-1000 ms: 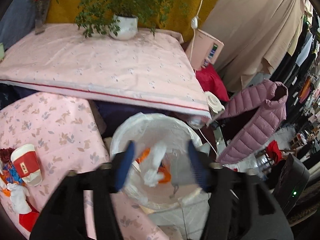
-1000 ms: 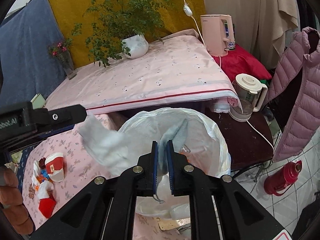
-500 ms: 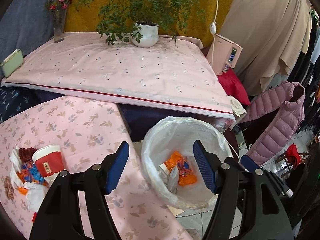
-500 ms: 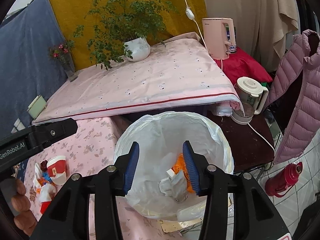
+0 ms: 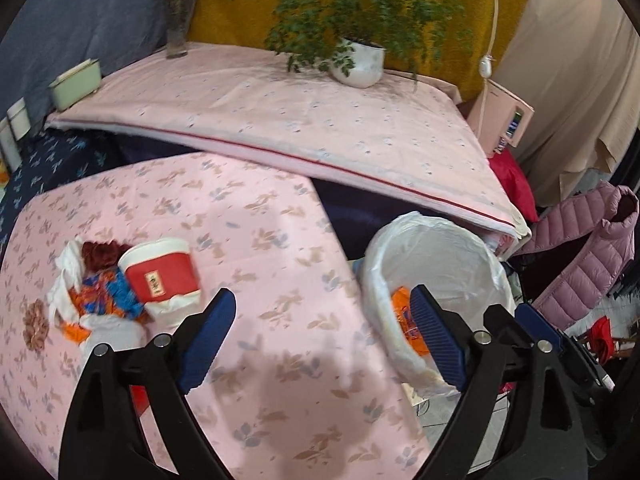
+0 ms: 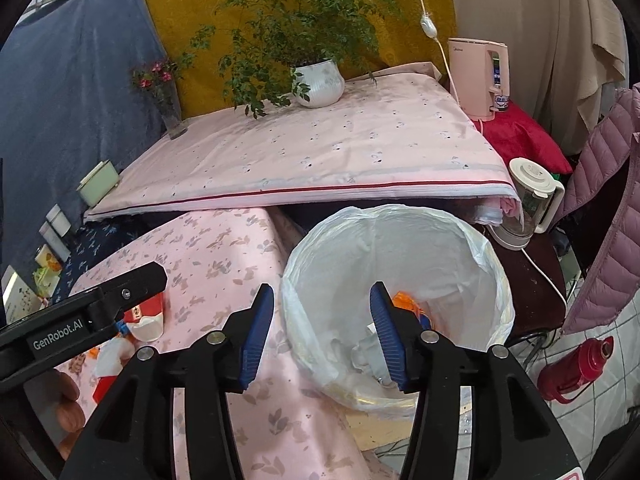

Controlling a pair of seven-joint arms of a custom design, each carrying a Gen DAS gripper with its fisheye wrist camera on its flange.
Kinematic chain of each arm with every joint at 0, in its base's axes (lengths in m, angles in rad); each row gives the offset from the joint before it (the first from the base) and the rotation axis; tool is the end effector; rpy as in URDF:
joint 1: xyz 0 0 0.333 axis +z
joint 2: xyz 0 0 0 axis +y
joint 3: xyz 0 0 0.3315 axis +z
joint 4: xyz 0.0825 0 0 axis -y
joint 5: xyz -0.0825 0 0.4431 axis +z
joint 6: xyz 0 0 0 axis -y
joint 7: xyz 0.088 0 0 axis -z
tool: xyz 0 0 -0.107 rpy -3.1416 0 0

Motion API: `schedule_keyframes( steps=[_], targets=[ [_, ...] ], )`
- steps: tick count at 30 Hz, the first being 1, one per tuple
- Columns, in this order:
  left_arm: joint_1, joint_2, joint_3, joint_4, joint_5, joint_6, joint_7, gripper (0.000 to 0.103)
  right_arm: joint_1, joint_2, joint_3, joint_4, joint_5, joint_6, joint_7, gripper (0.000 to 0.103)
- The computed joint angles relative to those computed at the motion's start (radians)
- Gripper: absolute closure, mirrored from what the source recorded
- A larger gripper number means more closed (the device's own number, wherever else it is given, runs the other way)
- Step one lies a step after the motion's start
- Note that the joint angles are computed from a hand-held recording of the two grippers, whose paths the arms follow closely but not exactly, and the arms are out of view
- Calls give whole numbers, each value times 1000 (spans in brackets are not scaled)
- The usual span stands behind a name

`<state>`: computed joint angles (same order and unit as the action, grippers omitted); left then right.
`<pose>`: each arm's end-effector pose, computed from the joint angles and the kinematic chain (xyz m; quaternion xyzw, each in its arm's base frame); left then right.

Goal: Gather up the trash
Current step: 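Return the right gripper to the pile and grasp the white cloth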

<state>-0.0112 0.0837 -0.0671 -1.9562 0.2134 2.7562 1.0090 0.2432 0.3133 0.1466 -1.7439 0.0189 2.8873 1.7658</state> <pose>0.6760 -0.0607 0.5061 -0.7571 0.5479 -0.2806 0.2187 0.6976 0.2723 0.4836 -0.6935 0.5956 -0.1694 0.3682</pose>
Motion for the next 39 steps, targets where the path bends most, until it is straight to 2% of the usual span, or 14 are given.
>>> schedule_keyframes(
  steps=[10, 16, 20, 25, 32, 39],
  targets=[
    [82, -110, 18, -164, 48, 13, -112, 18, 20, 5, 62, 1, 56, -28, -92, 53],
    [165, -173, 21, -258, 86, 14, -183, 18, 48, 27, 91, 27, 94, -60, -153, 53],
    [230, -212, 14, -312, 142, 9, -254, 14, 76, 52, 107, 56, 111, -89, -191, 53],
    [298, -246, 16, -362, 160, 3, -287, 14, 114, 91, 125, 102, 122, -130, -231, 53],
    [378, -267, 28, -410, 187, -16, -291, 13, 166, 165, 140, 187, 127, -185, -269, 53],
    [418, -240, 65, -415, 126, -19, -229, 12, 219, 259, 122, 308, 115, -258, -239, 52]
  ],
)
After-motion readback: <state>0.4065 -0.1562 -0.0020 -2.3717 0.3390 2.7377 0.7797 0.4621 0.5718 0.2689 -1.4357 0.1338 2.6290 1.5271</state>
